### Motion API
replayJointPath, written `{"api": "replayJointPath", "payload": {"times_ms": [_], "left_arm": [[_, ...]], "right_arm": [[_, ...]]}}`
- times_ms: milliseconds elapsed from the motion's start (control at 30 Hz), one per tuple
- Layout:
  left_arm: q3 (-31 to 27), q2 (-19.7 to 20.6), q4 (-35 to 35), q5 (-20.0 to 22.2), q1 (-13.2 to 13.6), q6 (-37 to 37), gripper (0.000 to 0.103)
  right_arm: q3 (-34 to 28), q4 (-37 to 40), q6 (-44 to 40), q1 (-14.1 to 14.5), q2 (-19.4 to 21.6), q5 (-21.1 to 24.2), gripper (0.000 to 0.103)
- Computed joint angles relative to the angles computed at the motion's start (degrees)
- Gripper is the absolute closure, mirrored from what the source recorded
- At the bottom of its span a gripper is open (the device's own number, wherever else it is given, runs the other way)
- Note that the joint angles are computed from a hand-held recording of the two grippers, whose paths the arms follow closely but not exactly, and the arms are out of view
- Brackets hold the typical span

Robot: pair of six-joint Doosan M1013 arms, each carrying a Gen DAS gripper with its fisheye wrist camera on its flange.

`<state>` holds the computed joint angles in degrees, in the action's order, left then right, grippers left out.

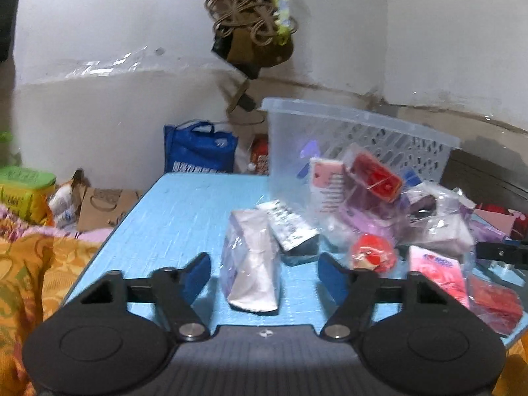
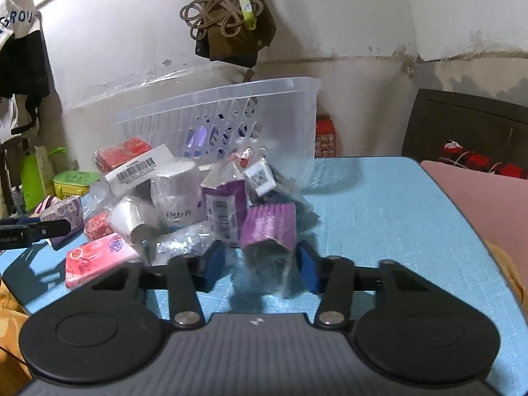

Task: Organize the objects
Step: 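Grasp the purple-topped carton with the right tool while the left grasps the silver pouch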

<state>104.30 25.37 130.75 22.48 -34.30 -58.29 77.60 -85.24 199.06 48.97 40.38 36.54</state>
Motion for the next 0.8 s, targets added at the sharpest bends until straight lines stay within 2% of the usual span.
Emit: {"api": "replayJointPath", "payload": {"times_ms": [33,133,300,433,500,800], "left_arm": [[-0.25,0.10,-1.98,-0.36,-0.02,1.78,0.063],[0.00,0.10,-1.73,0.48,-0.26,2.87,0.063],[1.57,-0.12,4.30,3.50,-0.57,-4.19,0.063],[3.09,-0.59,9.10,7.19,-0.83,-9.53,0.063],[3.70,-0.78,9.38,9.16,-1.21,-9.93,0.063],[4.80,-1.50,10.95,10.52,-1.67,-11.77,0.063]], "right_arm": [[-0.21,0.00,0.00,-0.17,0.16,-0.12,0.063],[0.94,-2.92,4.32,0.05,-0.09,0.05,0.064],[2.71,-7.31,11.33,1.06,-0.48,3.47,0.065],[4.00,-9.74,13.54,2.10,-0.96,6.70,0.065],[4.34,-10.33,13.82,2.40,-1.13,7.86,0.065],[5.41,-13.79,17.66,2.08,-1.79,7.37,0.065]]}}
